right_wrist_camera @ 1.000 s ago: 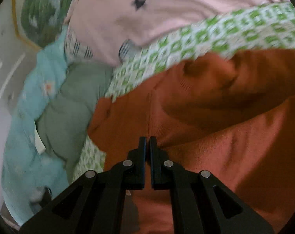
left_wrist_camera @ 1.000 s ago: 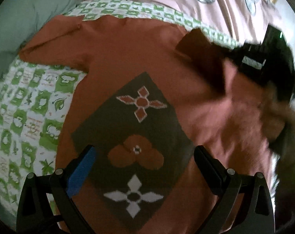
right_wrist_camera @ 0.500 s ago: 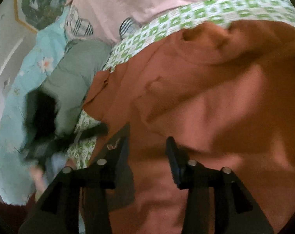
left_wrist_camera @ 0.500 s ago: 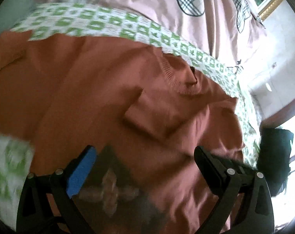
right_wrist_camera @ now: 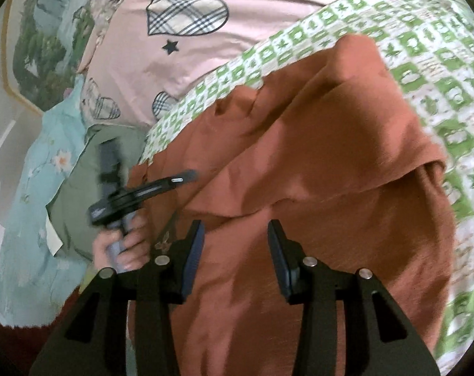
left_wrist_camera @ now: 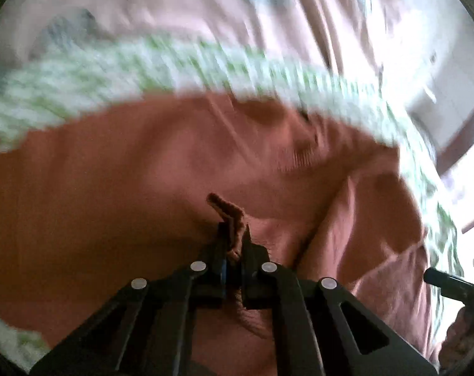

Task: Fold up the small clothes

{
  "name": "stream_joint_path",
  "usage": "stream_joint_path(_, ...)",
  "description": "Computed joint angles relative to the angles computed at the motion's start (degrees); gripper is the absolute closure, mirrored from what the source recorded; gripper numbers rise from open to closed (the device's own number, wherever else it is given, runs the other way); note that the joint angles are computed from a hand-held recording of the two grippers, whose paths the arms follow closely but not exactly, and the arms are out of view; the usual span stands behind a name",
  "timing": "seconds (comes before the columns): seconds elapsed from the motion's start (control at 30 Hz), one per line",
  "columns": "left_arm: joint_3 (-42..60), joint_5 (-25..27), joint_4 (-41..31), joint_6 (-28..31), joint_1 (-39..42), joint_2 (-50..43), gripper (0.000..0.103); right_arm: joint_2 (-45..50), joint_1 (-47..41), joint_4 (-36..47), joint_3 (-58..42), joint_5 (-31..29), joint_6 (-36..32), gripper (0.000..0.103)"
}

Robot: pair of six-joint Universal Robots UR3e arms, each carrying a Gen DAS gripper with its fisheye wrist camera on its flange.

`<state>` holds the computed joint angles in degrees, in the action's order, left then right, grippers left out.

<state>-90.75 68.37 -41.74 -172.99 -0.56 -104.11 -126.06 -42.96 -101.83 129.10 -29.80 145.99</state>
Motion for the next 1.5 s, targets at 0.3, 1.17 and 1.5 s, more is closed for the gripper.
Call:
stream_joint_path(0.3,-12.04,-0.07,7.70,-4.27,11.05,5.89,0.099,3.93,-6.97,-14.02,-0.49,-4.62,7.98,0.059)
stream_joint_path(1.17,-16.31,1.54,14.33,-3.36,9.13,5.98,0.097,23.27,10.67,-47.76,-7.51,-25.29,23.44,0.048)
stream_joint_path(1.5,-25.16,6.52,12.64,3.60,20.69,16.86,0.058,17.71,13.45,-40.75,-3.88,-26.55,20.66,0.047)
